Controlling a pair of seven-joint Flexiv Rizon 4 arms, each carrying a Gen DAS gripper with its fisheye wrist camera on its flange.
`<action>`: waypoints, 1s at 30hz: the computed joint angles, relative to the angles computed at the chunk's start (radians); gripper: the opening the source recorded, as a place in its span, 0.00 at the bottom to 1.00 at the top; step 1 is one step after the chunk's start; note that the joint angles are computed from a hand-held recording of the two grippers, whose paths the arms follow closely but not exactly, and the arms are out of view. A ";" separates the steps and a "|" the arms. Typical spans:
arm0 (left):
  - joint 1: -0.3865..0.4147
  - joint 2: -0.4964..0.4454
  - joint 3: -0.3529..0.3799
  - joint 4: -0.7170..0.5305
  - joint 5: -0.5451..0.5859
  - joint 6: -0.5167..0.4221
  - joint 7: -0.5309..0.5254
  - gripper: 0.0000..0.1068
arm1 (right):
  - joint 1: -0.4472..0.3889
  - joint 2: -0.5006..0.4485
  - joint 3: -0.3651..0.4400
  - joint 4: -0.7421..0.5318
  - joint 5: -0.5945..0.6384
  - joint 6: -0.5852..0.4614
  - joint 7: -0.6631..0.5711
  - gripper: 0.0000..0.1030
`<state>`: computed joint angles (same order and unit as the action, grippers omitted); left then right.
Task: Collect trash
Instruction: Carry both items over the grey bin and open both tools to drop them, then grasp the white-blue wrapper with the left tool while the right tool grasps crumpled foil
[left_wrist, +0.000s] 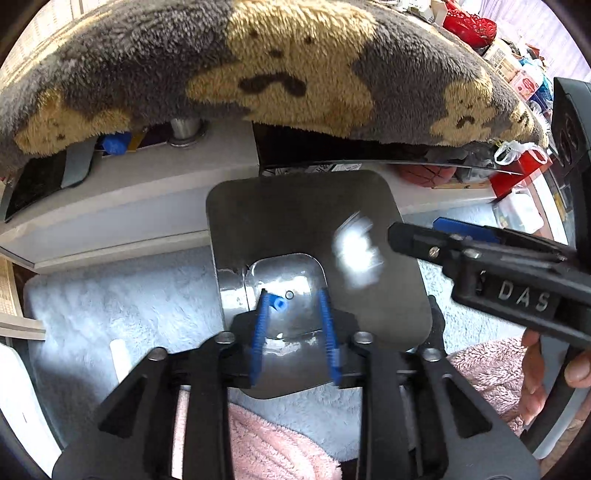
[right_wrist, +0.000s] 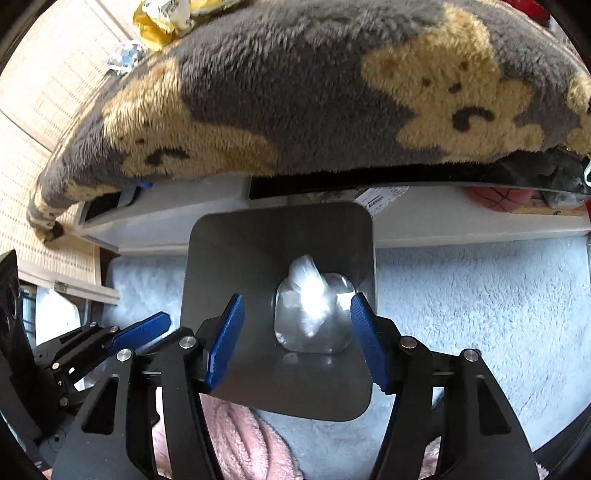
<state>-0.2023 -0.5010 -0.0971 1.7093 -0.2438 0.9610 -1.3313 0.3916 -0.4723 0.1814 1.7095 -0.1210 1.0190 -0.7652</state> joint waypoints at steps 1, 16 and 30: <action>-0.003 0.004 0.005 0.001 0.007 0.003 -0.005 0.38 | 0.002 0.003 -0.005 0.001 -0.005 0.001 0.006 0.60; 0.006 0.128 0.050 0.043 0.085 0.075 -0.086 0.89 | 0.027 0.127 -0.103 0.128 -0.241 0.144 0.277 0.96; 0.011 0.053 0.054 -0.158 0.115 0.098 -0.074 0.89 | 0.006 0.118 -0.180 0.014 -0.473 0.148 0.385 0.95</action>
